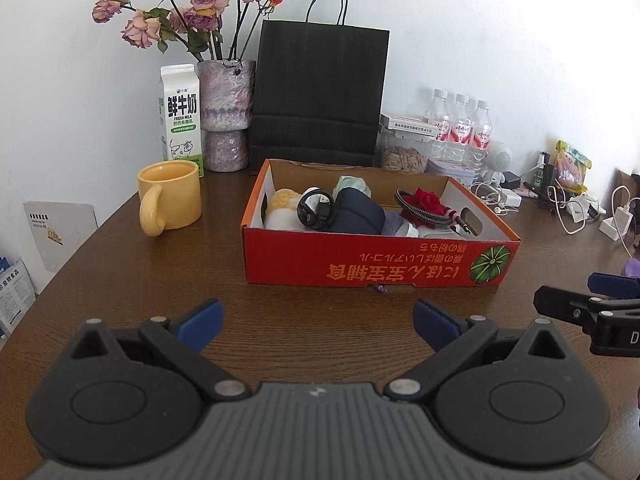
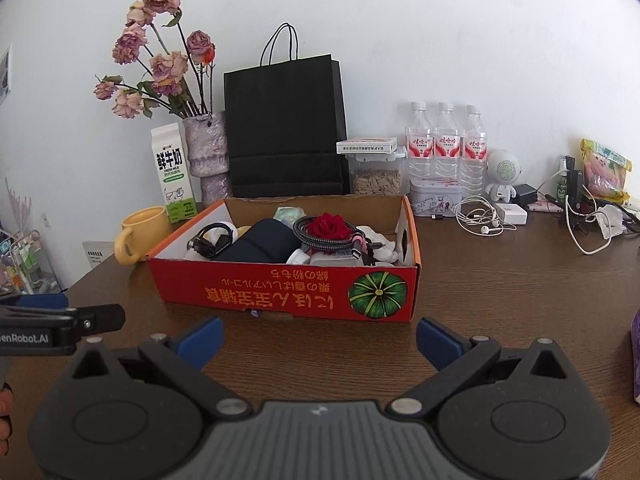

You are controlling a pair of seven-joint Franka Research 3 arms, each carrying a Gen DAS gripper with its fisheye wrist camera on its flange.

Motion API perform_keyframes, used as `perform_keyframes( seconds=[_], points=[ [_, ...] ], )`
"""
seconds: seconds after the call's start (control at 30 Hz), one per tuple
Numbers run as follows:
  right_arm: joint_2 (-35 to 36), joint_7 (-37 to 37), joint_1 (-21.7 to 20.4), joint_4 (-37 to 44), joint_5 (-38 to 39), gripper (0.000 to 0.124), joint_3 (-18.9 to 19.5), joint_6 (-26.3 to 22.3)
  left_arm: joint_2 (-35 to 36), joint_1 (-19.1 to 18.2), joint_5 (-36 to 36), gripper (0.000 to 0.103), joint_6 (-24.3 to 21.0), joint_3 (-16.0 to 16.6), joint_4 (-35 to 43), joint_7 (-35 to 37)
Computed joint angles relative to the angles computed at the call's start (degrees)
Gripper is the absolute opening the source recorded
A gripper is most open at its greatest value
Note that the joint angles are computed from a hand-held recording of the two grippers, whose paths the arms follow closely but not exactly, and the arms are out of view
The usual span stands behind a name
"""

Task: Organize objects

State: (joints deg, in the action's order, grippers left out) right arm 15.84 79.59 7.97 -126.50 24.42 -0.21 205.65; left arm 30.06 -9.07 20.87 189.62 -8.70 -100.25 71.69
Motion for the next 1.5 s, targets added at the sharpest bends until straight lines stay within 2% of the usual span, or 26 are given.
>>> perform_keyframes(
  seconds=[0.47, 1.2, 1.43, 1.5],
  points=[
    [-1.7, -0.1, 0.4, -2.1, -0.1, 0.103, 0.2, 1.3, -2.1, -0.6, 0.0, 0.103, 2.1, 1.1, -3.0, -0.5],
    [-2.0, -1.5, 1.5, -2.3, 1.6, 0.103, 0.0, 1.5, -2.6, -0.3, 0.1, 0.103, 2.4, 0.8, -3.6, -0.4],
    [-1.9, -2.1, 1.7, -2.2, 2.3, 0.103, 0.0, 1.5, -3.0, 0.4, 0.6, 0.103, 2.6, 0.1, -4.4, -0.2],
    [-2.0, -2.2, 1.8, -2.3, 2.5, 0.103, 0.0, 1.4, -2.9, 2.2, 1.2, 0.103, 1.9, -1.9, -4.3, -0.2]
  ],
)
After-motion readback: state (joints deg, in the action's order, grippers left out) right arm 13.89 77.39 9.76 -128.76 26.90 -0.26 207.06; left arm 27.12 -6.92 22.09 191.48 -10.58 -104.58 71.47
